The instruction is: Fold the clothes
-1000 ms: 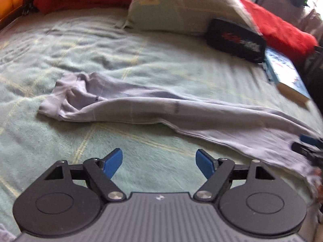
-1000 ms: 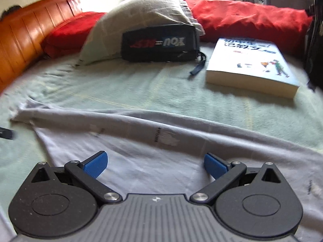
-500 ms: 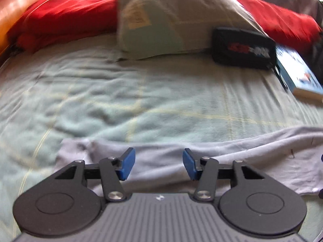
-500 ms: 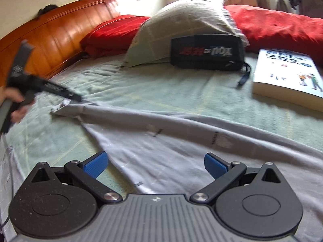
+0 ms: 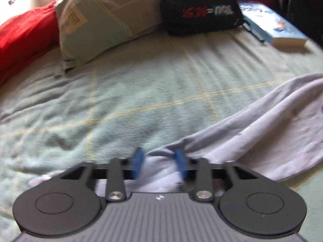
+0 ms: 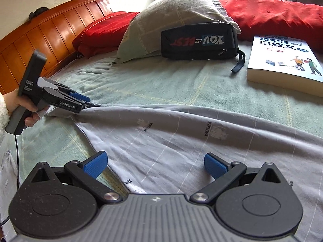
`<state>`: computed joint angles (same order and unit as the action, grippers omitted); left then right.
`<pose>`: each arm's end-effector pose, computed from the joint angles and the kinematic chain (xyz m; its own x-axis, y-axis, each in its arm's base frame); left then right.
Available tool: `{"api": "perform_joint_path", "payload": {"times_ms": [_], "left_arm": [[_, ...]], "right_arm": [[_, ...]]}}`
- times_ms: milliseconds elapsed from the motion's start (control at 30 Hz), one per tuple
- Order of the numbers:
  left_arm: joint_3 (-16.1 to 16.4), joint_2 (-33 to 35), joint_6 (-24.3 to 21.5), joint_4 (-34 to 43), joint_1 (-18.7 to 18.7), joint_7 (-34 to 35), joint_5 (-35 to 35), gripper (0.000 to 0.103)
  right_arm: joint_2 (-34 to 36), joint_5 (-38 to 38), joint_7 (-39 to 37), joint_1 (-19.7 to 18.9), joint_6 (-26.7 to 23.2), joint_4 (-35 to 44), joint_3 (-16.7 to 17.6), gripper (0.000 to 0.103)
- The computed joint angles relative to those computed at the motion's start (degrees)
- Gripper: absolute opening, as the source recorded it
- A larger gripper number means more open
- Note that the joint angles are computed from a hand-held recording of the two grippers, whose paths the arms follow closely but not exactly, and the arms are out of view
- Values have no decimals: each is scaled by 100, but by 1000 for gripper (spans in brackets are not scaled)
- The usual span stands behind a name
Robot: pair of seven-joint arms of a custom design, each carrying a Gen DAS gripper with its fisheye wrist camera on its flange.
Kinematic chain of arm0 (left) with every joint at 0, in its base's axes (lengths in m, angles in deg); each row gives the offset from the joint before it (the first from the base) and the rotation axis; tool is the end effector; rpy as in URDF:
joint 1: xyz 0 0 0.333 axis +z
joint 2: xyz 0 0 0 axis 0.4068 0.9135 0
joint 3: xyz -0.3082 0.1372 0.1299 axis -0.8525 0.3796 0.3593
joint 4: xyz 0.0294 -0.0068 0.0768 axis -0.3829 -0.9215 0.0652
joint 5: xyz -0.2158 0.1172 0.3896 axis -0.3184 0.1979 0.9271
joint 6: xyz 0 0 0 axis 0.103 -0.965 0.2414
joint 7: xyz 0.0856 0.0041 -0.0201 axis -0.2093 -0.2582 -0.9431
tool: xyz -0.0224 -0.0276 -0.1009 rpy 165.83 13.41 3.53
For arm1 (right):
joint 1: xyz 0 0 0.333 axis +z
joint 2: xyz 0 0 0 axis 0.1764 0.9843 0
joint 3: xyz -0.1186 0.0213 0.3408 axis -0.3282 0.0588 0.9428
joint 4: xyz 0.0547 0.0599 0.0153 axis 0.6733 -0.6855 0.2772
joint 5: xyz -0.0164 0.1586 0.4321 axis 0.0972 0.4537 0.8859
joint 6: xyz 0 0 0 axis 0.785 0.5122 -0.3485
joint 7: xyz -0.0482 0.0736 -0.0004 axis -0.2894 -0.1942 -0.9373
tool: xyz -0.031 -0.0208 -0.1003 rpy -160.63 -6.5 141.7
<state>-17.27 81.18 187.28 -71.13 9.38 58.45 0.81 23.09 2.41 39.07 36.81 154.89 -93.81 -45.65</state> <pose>0.5923 -0.3291 0.3797 -0.3179 -0.9428 -0.1000 -0.8057 0.3242 -0.4957 0.5152 0.2954 0.3766 0.4784 -0.8247 -0.3015 -0.7062 -0.1573 -0.6904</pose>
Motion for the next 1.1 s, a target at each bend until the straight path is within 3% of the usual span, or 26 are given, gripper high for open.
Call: {"api": "perform_joint_path", "payload": {"times_ms": [67,167,400,533,733,800,900,1100], "left_arm": [[25,-7,-52,24,-46,-112,80,4],[71,-22,-85,94,-71,-389,151,0],[224,143,-249,477,-221,-1006,866,0],[335,325,-298,783,-301,-1462,1254,0],[347,749,-495,1252,-323,-1630,1218,1],[507,799,-693,1327,-496,-2071,1534,9],[506,681,-699,1227,-442,-2368,1551,12],[441,120,-1052,699,-271,-2448,1678,22]], "right_arm": [[-8,50,-48,1,-1,2,1,103],[-59,137,-119,2,-33,-11,-5,103],[-251,778,-720,-2,-299,-49,-63,103],[-245,808,-690,8,-310,-43,-86,103],[-224,785,-608,-5,-355,-40,-99,103],[-234,832,-639,-10,-375,-46,-103,103],[-250,835,-625,-20,-422,-62,-112,103],[-385,678,-487,-64,-805,-156,-152,103]]}}
